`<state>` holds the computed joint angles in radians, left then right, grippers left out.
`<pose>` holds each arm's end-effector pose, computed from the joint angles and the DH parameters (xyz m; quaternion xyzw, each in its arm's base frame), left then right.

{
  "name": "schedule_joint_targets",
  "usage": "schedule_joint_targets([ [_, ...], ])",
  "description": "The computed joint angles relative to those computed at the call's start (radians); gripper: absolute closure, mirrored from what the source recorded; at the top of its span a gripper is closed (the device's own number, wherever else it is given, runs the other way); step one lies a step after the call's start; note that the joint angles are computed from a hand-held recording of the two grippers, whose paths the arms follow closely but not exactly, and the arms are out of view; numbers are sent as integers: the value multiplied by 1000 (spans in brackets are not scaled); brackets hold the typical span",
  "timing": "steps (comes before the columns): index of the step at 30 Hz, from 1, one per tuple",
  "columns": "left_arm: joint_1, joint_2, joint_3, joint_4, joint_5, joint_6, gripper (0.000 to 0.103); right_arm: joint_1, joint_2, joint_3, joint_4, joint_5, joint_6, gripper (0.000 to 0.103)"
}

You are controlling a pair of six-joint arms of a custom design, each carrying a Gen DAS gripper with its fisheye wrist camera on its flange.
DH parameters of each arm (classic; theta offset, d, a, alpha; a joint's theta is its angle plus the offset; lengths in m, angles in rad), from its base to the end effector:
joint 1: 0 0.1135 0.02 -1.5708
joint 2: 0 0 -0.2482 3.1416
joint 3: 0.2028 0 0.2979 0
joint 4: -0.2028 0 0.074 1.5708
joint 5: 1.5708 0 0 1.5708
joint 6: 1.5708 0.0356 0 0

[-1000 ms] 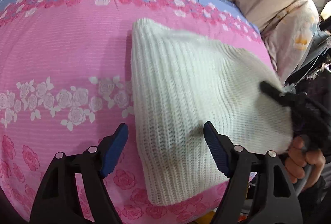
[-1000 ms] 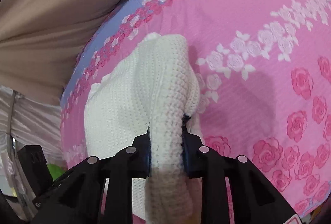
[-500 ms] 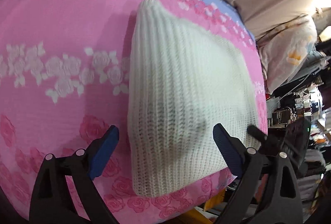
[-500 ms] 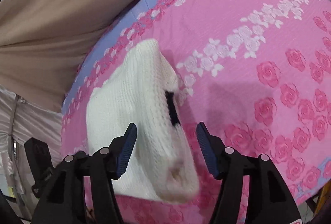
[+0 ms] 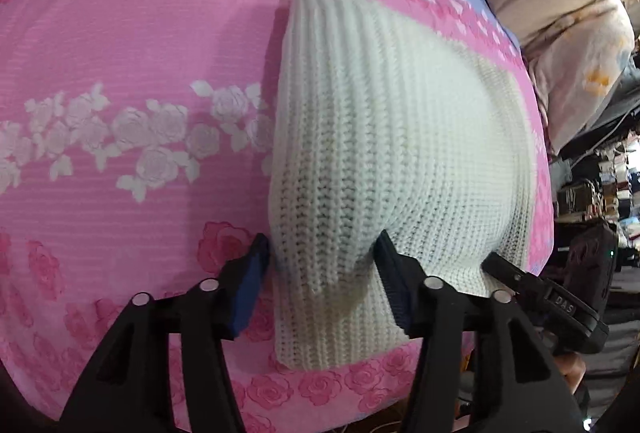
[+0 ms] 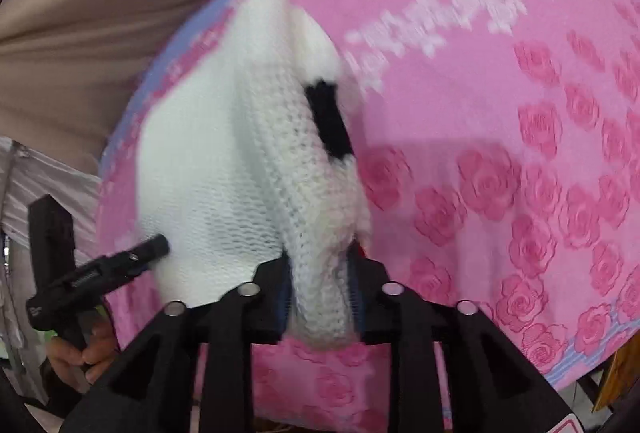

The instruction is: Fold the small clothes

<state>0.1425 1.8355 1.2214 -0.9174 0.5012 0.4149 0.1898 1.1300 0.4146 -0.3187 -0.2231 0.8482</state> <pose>0.3609 0.0345 0.1288 0.1363 0.9589 -0.2331 0.0865 0.2237 0.0510 0.0984 0.2819 0.9163 0.2239 0.1756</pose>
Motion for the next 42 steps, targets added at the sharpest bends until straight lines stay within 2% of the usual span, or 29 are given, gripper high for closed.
schedule_joint_targets([
  [1,12,-27,0,-6,25,-6,38,-23,-9,-18,3,-40,44,63],
  [2,28,-53,2,0,66,-23,24,-40,-68,-32,-25,-61,67,59],
  [3,33,-61,9,12,91,-45,14,-46,-167,-58,-54,-49,73,56],
  [5,19,-35,53,35,116,-93,12,-68,-232,-37,-110,-20,29,41],
  [7,-24,40,126,46,81,-141,10,-110,-215,-1,-96,-15,-36,32],
  [8,-47,81,149,55,55,-158,10,-130,-180,22,-83,-19,-51,28],
  [10,-87,173,200,54,4,-188,10,-175,-11,77,20,-62,-82,26],
  [12,-88,251,237,27,29,-181,13,-174,190,161,83,-96,-115,26],
  [13,-87,263,247,22,47,-186,18,-167,287,209,102,-114,-119,25],
  [14,-83,272,262,4,79,-178,37,-169,358,226,149,-151,-109,24],
  [15,-85,269,276,-15,75,-174,47,-167,378,221,202,-164,-77,28],
  [16,-86,253,282,-29,67,-173,52,-165,374,211,239,-172,-57,46],
  [17,-87,236,286,-42,64,-164,59,-162,378,222,239,-188,-50,54],
  [19,-87,182,294,-71,58,-135,63,-132,349,255,175,-137,-55,64],
  [22,-71,117,337,-121,42,-94,63,-86,291,308,105,-78,-90,70],
  [25,-36,94,391,-170,35,-44,60,-47,243,374,50,-32,-112,72],
  [28,-39,118,383,-121,-38,-27,57,-25,261,398,65,-19,-105,70],
  [31,-60,162,330,-35,-168,-48,58,-6,405,446,69,-11,-118,71],
  [32,-69,162,299,19,-205,-63,55,9,465,479,56,2,-123,69],
  [33,-59,164,280,53,-201,-63,53,18,518,504,36,17,-134,65],
  [35,-44,178,289,53,-183,-73,50,15,506,463,101,19,-107,56],
  [38,-52,186,302,51,-190,-77,45,4,505,470,84,31,-101,41],
  [40,-51,188,300,54,-193,-69,41,2,514,485,68,31,-114,38],
  [42,-57,192,302,47,-190,-73,33,-10,543,498,84,-7,-99,35],
])
